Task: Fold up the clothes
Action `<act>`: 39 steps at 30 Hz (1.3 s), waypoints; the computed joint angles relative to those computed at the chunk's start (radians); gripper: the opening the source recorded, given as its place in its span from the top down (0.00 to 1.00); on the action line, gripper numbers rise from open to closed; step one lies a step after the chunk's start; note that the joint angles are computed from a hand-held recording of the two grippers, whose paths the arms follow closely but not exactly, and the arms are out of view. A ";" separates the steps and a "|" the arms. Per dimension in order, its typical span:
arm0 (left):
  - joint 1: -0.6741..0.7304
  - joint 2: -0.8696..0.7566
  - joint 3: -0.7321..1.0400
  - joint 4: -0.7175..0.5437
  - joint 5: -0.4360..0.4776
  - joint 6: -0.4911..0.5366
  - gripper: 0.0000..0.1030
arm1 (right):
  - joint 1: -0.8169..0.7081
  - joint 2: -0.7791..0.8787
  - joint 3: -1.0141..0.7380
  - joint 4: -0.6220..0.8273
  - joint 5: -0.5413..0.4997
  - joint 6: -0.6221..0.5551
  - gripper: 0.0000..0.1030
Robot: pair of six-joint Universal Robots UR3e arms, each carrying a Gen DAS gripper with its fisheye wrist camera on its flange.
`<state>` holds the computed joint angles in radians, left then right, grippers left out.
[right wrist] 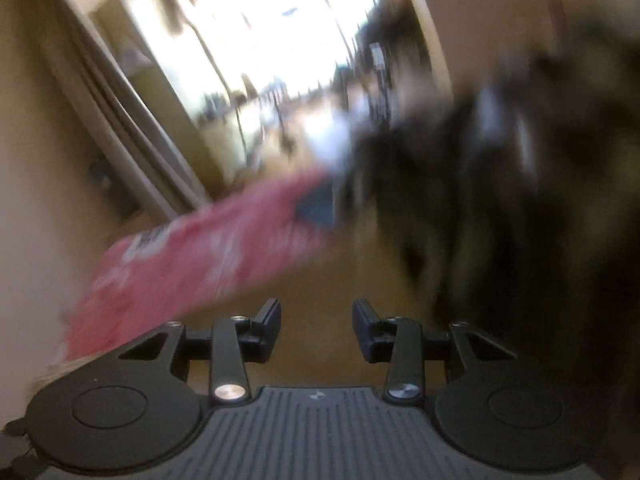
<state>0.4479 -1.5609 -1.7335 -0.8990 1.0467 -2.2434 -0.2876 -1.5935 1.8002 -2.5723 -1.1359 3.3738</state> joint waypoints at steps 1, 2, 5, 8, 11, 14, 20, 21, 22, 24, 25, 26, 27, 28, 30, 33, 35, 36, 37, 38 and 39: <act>0.035 0.018 0.045 -0.056 0.024 0.027 0.21 | -0.023 -0.020 0.034 0.048 0.044 0.015 0.59; 0.074 0.034 0.092 -0.102 0.056 0.038 0.21 | -0.036 -0.019 0.065 0.069 0.065 0.039 0.59; 0.187 0.053 0.231 -0.199 0.139 0.060 0.21 | -0.067 0.033 0.103 0.133 0.109 0.108 0.59; 0.321 0.081 0.288 -0.183 0.194 0.028 0.18 | -0.075 0.092 0.148 0.084 0.142 0.186 0.59; 0.451 0.105 0.268 -0.135 0.196 -0.118 0.12 | -0.063 0.110 0.212 -0.034 0.152 0.278 0.59; 0.554 0.117 0.129 -0.017 0.145 -0.276 0.11 | -0.053 0.149 0.243 -0.157 0.155 0.381 0.59; 0.591 0.004 -0.036 0.243 0.113 -0.562 0.12 | -0.049 0.176 0.274 -0.233 0.188 0.512 0.61; 0.585 -0.020 -0.048 0.281 0.097 -0.590 0.12 | -0.050 0.179 0.278 -0.233 0.202 0.526 0.61; 0.576 -0.037 -0.053 0.303 0.085 -0.605 0.12 | -0.044 0.176 0.280 -0.230 0.200 0.533 0.61; 0.558 -0.059 -0.061 0.340 0.044 -0.617 0.12 | -0.032 0.198 0.277 -0.274 0.178 0.555 0.61; 0.550 -0.068 -0.066 0.359 0.022 -0.620 0.12 | -0.026 0.209 0.275 -0.296 0.166 0.565 0.61; 0.544 -0.061 -0.087 0.374 -0.008 -0.607 0.12 | -0.018 0.241 0.273 -0.361 0.155 0.612 0.62; 0.539 -0.055 -0.108 0.389 -0.037 -0.594 0.12 | -0.010 0.275 0.269 -0.425 0.142 0.660 0.65; 0.533 -0.049 -0.127 0.403 -0.066 -0.580 0.12 | -0.001 0.309 0.263 -0.486 0.127 0.706 0.69; 0.504 -0.052 -0.161 0.438 -0.079 -0.554 0.12 | 0.025 0.330 0.248 -0.504 0.073 0.700 0.94; 0.427 -0.096 -0.187 0.516 0.009 -0.550 0.14 | 0.061 0.312 0.237 -0.498 -0.001 0.668 0.96; 0.393 -0.122 -0.195 0.549 0.065 -0.551 0.18 | 0.071 0.237 0.247 -0.459 -0.022 0.630 0.96; 0.385 -0.130 -0.198 0.559 0.082 -0.551 0.18 | 0.068 0.177 0.252 -0.416 -0.018 0.602 0.96; 0.380 -0.140 -0.196 0.569 0.096 -0.556 0.18 | 0.059 0.112 0.254 -0.354 -0.017 0.569 0.96; 0.379 -0.147 -0.196 0.579 0.105 -0.560 0.18 | 0.050 0.048 0.251 -0.288 -0.016 0.535 0.96; 0.378 -0.158 -0.194 0.592 0.110 -0.563 0.18 | 0.040 -0.013 0.243 -0.219 -0.013 0.500 0.97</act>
